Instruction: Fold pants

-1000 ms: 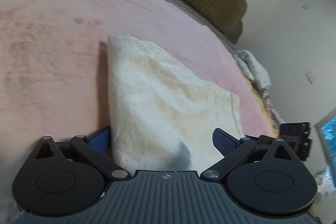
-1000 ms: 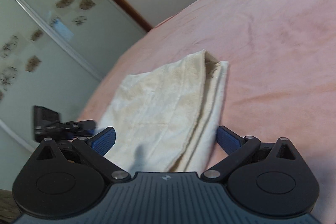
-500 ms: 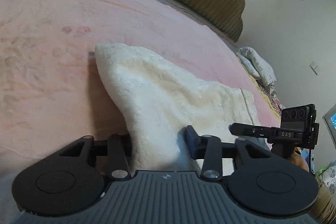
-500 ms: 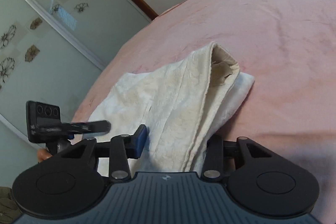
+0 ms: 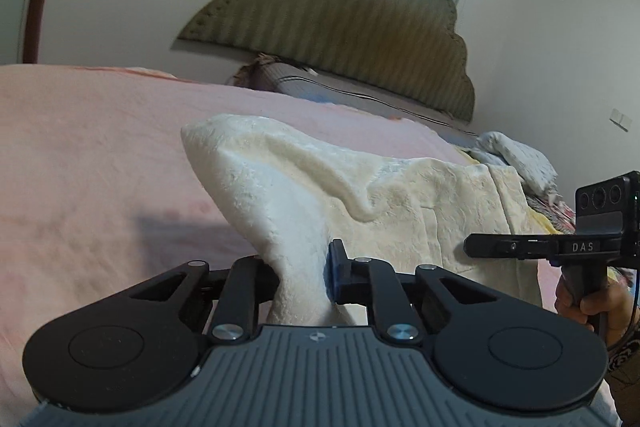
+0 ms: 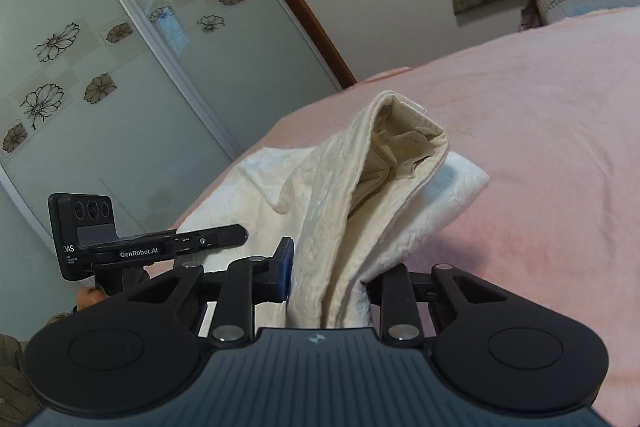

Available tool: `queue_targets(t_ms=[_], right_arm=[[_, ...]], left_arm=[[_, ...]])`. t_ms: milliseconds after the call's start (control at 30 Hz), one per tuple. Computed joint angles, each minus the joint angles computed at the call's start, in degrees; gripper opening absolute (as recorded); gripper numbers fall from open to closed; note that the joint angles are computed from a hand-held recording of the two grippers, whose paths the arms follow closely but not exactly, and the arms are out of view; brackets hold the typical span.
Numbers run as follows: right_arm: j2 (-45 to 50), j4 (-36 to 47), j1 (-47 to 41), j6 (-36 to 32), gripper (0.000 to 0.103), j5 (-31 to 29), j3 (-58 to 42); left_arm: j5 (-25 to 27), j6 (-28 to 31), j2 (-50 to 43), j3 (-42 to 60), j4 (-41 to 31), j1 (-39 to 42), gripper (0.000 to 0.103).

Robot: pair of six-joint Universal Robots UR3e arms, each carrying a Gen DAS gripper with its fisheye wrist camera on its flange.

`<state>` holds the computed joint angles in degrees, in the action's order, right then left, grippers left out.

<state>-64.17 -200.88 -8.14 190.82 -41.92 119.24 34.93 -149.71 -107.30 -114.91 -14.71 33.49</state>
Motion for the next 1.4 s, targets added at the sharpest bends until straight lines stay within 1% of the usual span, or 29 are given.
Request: queue_targets(t_ms=[167,267,333,400,433,467,500,533,567,600,667,700,767,800,833,867,900,933,967,1000,1067,1100,1167,1233,1267,1300,1333,1367,1400], right_arm=[[10.6,8.0,4.2,2.7,0.026,-3.9,-20.3],[17.0,15.8,6.4,3.0,0.026,-8.3,-31.8],[19.9,22.0,8.0,1.9,0.029,-12.2,-37.6],[21.8,26.8,9.6,0.5,0.044,-17.3,-41.1],[22.2,27.4,9.8,0.5,0.045,-18.2,-41.5],[22.6,26.5,9.5,1.5,0.046,-17.7,-41.0],[22.5,24.8,9.0,2.8,0.049,-16.7,-39.7],[21.8,23.8,8.7,3.9,0.051,-16.4,-38.2],[20.9,23.1,8.6,4.9,0.055,-17.1,-36.7],[19.4,21.7,8.5,5.7,0.058,-18.3,-34.4],[15.7,19.5,8.8,6.6,0.059,-22.3,-29.8],[13.7,17.6,9.0,6.9,0.059,-24.5,-27.2],[10.0,14.0,10.5,7.1,0.061,-30.1,-22.6],[8.7,12.5,11.0,6.6,0.061,-30.3,-21.5],[7.8,11.1,11.0,6.1,0.061,-28.4,-20.1],[7.0,10.2,11.0,5.5,0.061,-25.7,-19.0],[6.7,10.2,11.1,4.7,0.061,-22.7,-18.7],[6.8,11.1,11.5,3.6,0.061,-20.1,-18.8],[7.1,13.0,12.3,2.3,0.059,-19.0,-19.4],[7.5,15.4,13.3,0.8,0.059,-19.6,-20.4],[9.2,18.3,15.5,-1.8,0.059,-23.6,-22.5],[10.1,17.7,15.6,-2.0,0.059,-24.2,-22.7],[9.2,16.0,15.7,2.2,0.059,-25.1,-21.5],[7.1,13.5,17.5,2.4,0.06,-28.1,-19.4],[6.2,11.9,18.7,1.6,0.06,-29.3,-17.8],[5.8,11.3,19.6,1.0,0.063,-29.6,-16.9],[5.7,11.2,20.3,0.3,0.064,-29.3,-16.2],[6.3,12.0,21.2,-0.3,0.068,-30.0,-16.7],[7.3,12.1,22.1,-1.2,0.068,-31.9,-17.2]], left_arm=[[5.8,-5.4,-8.9,13.8,0.3,-3.1,0.016],[9.1,-5.9,-14.0,20.2,-3.3,-4.5,0.017],[11.7,-6.4,-17.3,23.8,-5.1,-5.1,0.022],[11.7,-6.3,-19.2,25.2,-5.7,-4.6,0.03],[11.2,-6.1,-19.3,25.3,-6.2,-4.1,0.032],[11.1,-5.8,-19.0,25.1,-6.7,-3.7,0.039],[11.8,-5.4,-18.1,24.3,-6.5,-3.2,0.048],[12.9,-5.5,-17.2,23.4,-5.6,-2.9,0.054],[14.9,-6.3,-15.8,21.3,-2.9,-2.8,0.06],[17.0,-6.8,-14.4,18.7,1.3,-2.3,0.061],[18.2,-6.3,-11.4,14.0,7.0,-1.4,0.061],[17.1,-5.9,-8.7,10.6,8.8,-0.3,0.061],[13.0,-5.9,-5.2,6.5,9.7,1.7,0.062],[10.4,-5.7,-3.4,4.7,9.3,2.2,0.065],[8.0,-4.2,-1.7,3.3,7.2,2.7,0.066],[6.5,-1.9,-0.5,3.0,3.2,2.8,0.067],[6.2,0.7,0.4,3.2,-1.9,2.0,0.067],[7.5,2.3,0.3,4.1,-6.2,1.0,0.067],[10.0,2.5,-0.8,5.1,-7.7,-0.5,0.068],[13.4,1.3,-3.5,5.6,-4.4,-2.4,0.067],[14.5,1.5,-5.9,3.9,2.3,-3.0,0.068],[15.4,0.9,-5.0,3.1,3.3,-3.2,0.067],[14.9,0.2,-1.3,-0.2,4.6,-2.0,0.068],[12.2,0.9,2.5,-5.0,6.6,0.4,0.074],[11.5,0.5,3.5,-7.2,8.5,1.1,0.085],[12.2,0.2,3.8,-8.4,9.9,0.9,0.097],[14.2,0.1,3.1,-8.5,10.9,-0.3,0.1],[17.4,-0.2,1.8,-7.6,11.6,-2.3,0.098],[21.0,-0.8,0.8,-7.8,13.5,-4.0,0.1]])
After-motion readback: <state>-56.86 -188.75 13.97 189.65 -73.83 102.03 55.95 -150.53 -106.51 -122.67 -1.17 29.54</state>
